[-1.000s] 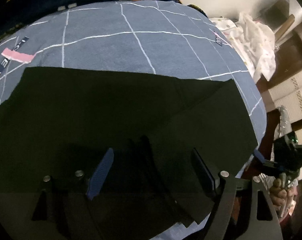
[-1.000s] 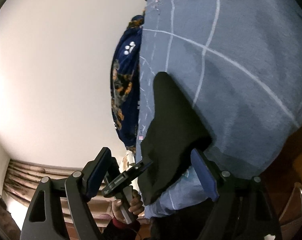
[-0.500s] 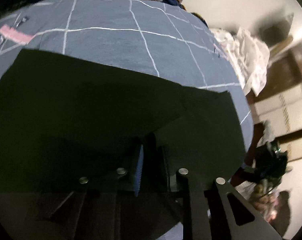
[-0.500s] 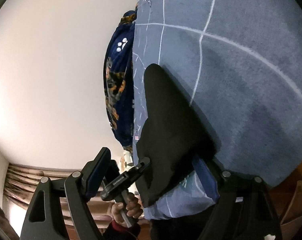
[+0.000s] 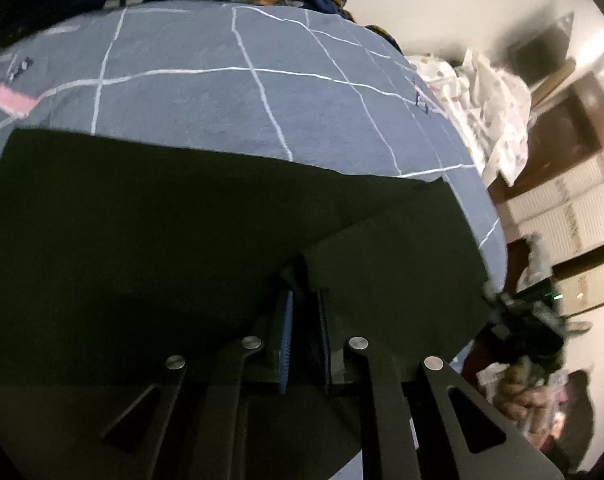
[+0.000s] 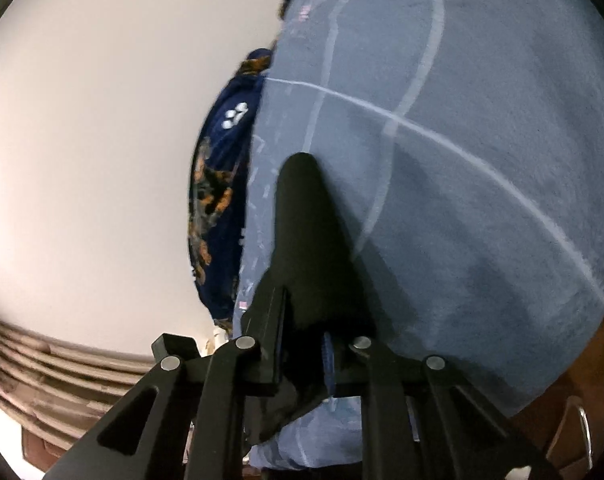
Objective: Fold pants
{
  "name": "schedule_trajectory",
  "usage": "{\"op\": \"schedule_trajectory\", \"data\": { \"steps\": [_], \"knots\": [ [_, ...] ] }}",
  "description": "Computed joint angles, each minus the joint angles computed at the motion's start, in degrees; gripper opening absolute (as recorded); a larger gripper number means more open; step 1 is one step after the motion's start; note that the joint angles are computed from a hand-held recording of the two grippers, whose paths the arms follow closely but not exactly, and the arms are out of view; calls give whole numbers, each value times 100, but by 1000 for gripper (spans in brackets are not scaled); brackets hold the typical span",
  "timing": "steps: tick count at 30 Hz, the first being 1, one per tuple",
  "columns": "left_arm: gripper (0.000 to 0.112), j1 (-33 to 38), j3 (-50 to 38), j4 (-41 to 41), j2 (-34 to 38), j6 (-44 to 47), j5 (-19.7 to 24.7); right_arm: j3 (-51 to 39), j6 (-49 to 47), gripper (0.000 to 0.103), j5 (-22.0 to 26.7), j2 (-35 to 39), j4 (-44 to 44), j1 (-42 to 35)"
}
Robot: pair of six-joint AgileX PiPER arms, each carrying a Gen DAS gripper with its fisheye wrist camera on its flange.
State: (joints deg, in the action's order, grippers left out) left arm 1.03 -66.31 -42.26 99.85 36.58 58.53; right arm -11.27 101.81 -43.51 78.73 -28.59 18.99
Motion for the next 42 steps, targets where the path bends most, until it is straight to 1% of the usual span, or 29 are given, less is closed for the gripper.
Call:
{"op": "schedule_trajectory", "data": {
  "steps": [1, 2, 3, 5, 6, 7, 10, 11, 12, 14, 16, 17, 18, 19, 20, 22, 23, 24, 25, 26, 27, 29, 32, 34, 35, 37, 39, 41, 42],
  "knots": [
    [12, 52, 14, -14, -6, 30, 21, 105, 75, 10, -357, 238, -81, -155],
    [12, 65, 32, 6, -21, 51, 8, 207, 47, 12, -795, 436, -106, -282],
    [12, 67, 33, 51, -47, 55, 13, 236, 60, 17, -1004, 521, -204, -374],
    [12, 94, -34, 99, -40, 27, 152, 210, 76, 23, -1080, 470, -324, -429],
    [12, 127, -78, 87, -40, 31, 263, 201, 86, 28, -1268, 541, -381, -467],
    [12, 138, -125, 96, -35, 28, 333, 173, 123, 29, -1365, 584, -421, -474],
    [14, 219, -217, 55, -79, 66, 769, 31, 314, 31, -1104, 526, -633, -415],
    [14, 207, -218, 94, -132, 47, 864, -22, 384, 35, -1147, 581, -683, -396],
    [16, 178, -212, 163, -179, 28, 892, -22, 390, 38, -1330, 660, -731, -412],
    [20, 102, -159, 330, -293, -11, 819, -77, 416, 49, -1416, 622, -952, -411],
    [20, 91, -118, 459, -325, -141, 626, -357, 490, 54, -1519, 766, -1325, -317],
    [20, 116, -143, 435, -286, -195, 600, -470, 486, 58, -1550, 847, -1340, -192],
    [20, 218, -197, 339, -193, -257, 610, -593, 493, 59, -1488, 902, -1352, -52],
    [20, 240, -205, 308, -155, -319, 567, -794, 590, 59, -1221, 926, -1447, 116],
    [20, 279, -228, 283, -104, -393, 507, -865, 642, 59, -1113, 937, -1507, 190],
    [21, 289, -348, 247, 78, -459, 558, -1048, 609, 59, -1017, 1072, -1447, 406],
    [21, 233, -469, 280, 225, -505, 661, -1074, 583, 57, -956, 1073, -1394, 484],
    [21, 192, -498, 311, 273, -511, 683, -1171, 572, 51, -805, 1091, -1360, 588],
    [21, 140, -486, 320, 258, -489, 622, -1310, 600, 48, -623, 1141, -1356, 695],
    [21, 113, -463, 310, 204, -451, 567, -1395, 631, 39, -592, 1237, -1338, 764],
    [21, 102, -467, 279, 158, -411, 564, -1469, 661, 28, -548, 1325, -1295, 844],
    [21, 129, -450, 177, 39, -290, 550, -1570, 736, 15, -539, 1544, -1263, 938],
    [21, 136, -473, 52, -65, -212, 518, -1499, 392, 13, -529, 1523, -876, 1064],
    [28, 144, -419, -60, -93, -95, 469, -1330, 45, 12, -906, 1518, -552, 1010],
    [28, 103, -407, 2, -78, -130, 445, -1270, -53, 12, -995, 1514, -493, 981],
    [28, 21, -403, 151, 18, -255, 520, -1327, 181, 12, -800, 1571, -854, 879],
    [28, 51, -264, 115, -3, -181, 511, -1208, 262, 4, -1008, 1712, -900, 815],
    [28, 51, -156, 150, -64, -130, 409, -1238, 436, 6, -1068, 1786, -1195, 667],
    [28, 72, -146, 126, -62, -121, 423, -1289, 598, 6, -1273, 1901, -1461, 526]
  ]
}}
